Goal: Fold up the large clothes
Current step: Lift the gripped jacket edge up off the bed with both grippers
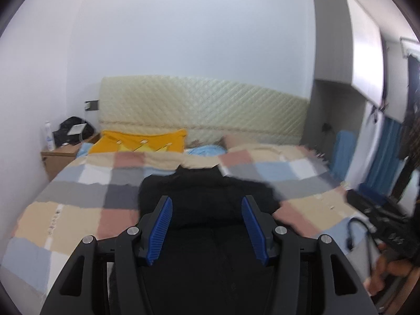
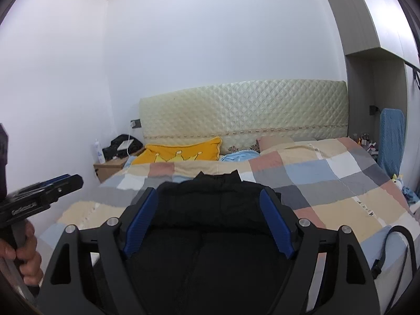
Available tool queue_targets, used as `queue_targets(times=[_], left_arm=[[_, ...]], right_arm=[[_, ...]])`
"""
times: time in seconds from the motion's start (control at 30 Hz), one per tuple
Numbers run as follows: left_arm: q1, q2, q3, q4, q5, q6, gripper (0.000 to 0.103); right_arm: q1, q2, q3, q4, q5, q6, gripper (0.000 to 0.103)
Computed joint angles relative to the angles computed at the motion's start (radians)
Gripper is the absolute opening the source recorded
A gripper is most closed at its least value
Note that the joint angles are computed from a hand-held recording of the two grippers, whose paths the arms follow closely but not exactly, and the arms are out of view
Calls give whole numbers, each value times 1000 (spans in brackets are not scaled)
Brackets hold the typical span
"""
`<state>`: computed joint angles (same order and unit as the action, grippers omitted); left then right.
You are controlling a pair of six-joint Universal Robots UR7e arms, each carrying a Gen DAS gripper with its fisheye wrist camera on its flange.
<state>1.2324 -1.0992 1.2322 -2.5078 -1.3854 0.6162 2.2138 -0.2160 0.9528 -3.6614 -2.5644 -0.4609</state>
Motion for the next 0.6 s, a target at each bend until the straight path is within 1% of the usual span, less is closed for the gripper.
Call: queue_targets(times=[0.07, 0.23, 0.3, 0.47, 0.6], left_arm=[[20, -2, 21, -9, -8, 4, 55], [58, 1, 52, -27, -6, -27, 55], [74, -2, 68, -40, -21, -32, 55], [111, -3, 96, -57, -48, -55, 55], [134, 8, 97, -35, -34, -87, 55]], right_arm=[[-10, -11, 55, -9, 6, 25, 81], [-26, -16, 138, -46, 22, 61, 81], [-34, -17, 166, -60, 31, 74, 81], [-54, -30, 237, -51, 52, 141, 81], [-61, -42, 271, -39, 56, 160, 81]])
